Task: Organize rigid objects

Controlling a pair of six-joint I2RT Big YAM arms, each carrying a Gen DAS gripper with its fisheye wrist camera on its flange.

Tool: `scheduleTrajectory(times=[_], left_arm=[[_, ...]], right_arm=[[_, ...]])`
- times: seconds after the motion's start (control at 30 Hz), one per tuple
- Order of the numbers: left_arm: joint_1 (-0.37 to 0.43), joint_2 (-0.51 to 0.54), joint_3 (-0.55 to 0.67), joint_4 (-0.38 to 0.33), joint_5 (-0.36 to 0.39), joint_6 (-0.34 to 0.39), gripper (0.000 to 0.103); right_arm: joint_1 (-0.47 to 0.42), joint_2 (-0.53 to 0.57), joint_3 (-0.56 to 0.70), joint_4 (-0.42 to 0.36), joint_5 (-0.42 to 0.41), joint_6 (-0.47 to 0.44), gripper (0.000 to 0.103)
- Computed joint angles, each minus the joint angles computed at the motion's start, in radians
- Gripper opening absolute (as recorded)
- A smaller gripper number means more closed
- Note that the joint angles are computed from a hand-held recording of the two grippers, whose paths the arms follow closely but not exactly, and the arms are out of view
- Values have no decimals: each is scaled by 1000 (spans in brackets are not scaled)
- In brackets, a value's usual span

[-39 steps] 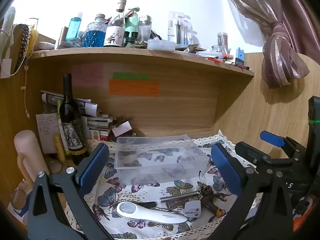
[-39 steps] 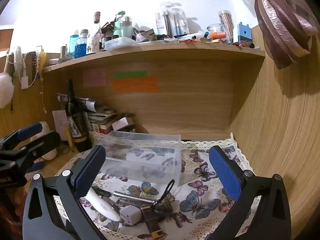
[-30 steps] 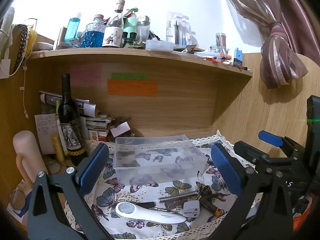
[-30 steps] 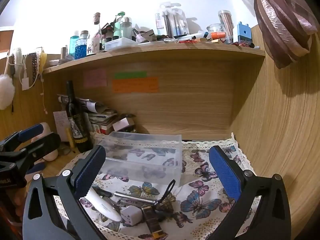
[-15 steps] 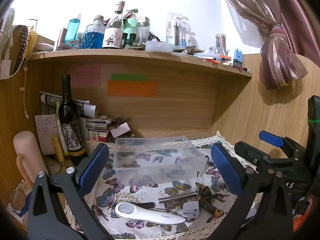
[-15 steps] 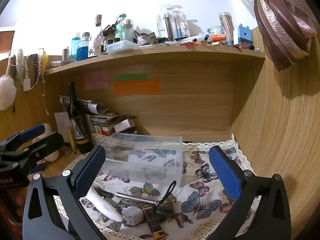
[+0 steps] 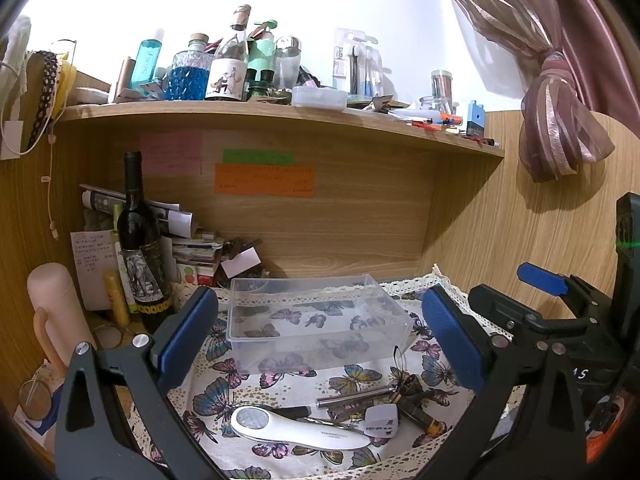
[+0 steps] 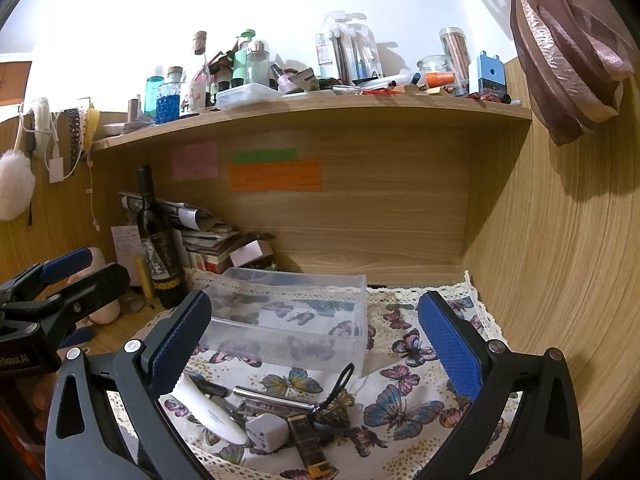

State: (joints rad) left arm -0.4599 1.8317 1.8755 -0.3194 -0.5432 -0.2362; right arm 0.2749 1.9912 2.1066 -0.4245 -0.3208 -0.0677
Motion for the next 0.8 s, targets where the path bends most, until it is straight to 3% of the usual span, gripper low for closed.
scheduleTrajectory(times=[0.8], left_arm=[[1, -8, -20, 20, 2, 7, 103]], right_arm=[[3, -1, 1, 3, 2, 2, 103]])
